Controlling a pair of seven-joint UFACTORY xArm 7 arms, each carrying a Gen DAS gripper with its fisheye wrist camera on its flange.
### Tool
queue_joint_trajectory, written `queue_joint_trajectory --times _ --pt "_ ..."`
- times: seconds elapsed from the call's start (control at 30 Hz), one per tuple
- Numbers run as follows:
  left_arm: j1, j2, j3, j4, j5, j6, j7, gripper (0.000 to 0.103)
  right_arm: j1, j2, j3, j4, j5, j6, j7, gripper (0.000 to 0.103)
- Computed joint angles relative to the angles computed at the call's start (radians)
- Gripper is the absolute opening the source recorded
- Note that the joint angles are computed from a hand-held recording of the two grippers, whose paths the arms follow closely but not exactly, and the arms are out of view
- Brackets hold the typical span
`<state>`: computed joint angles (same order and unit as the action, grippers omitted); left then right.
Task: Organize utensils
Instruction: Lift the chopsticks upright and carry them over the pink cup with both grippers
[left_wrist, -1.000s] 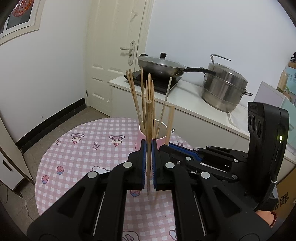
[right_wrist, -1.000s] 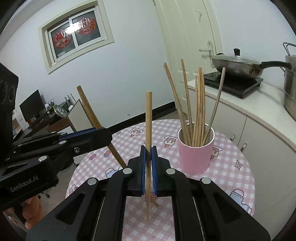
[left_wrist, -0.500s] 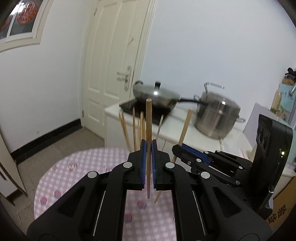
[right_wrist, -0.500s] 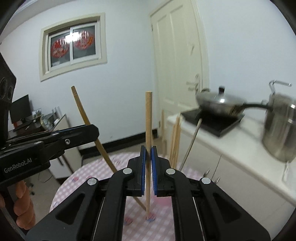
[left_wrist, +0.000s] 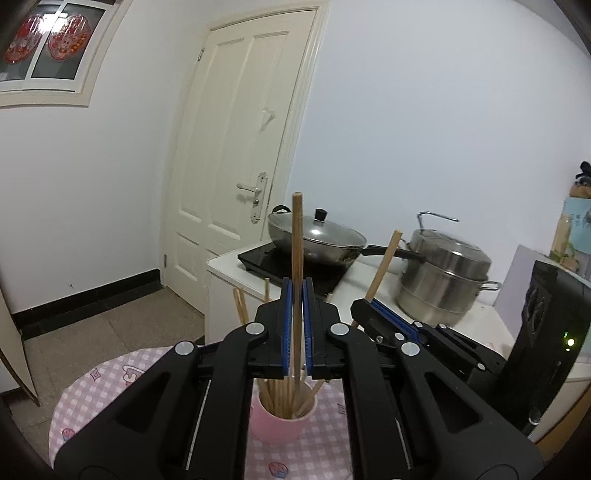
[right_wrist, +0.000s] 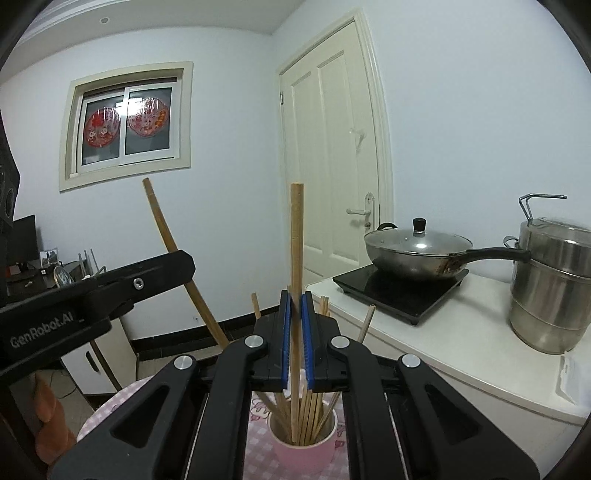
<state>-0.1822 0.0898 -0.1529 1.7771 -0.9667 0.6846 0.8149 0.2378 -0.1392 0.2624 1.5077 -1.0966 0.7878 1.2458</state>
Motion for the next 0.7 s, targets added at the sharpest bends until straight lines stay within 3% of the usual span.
queue_joint_trajectory --times 0.37,0.7 --pt "-0.008 0.058 -0.023 -0.032 0.109 -0.005 -0.029 0.006 -0.021 -0.007 -0.033 -0.093 0.099 -0.06 0.007 0.005" --pt "-0.004 0.048 -0.023 -0.102 0.123 0.005 0.004 0.006 -0.043 -0.039 -0.015 -0.171 0.16 -0.073 0.022 0.005"
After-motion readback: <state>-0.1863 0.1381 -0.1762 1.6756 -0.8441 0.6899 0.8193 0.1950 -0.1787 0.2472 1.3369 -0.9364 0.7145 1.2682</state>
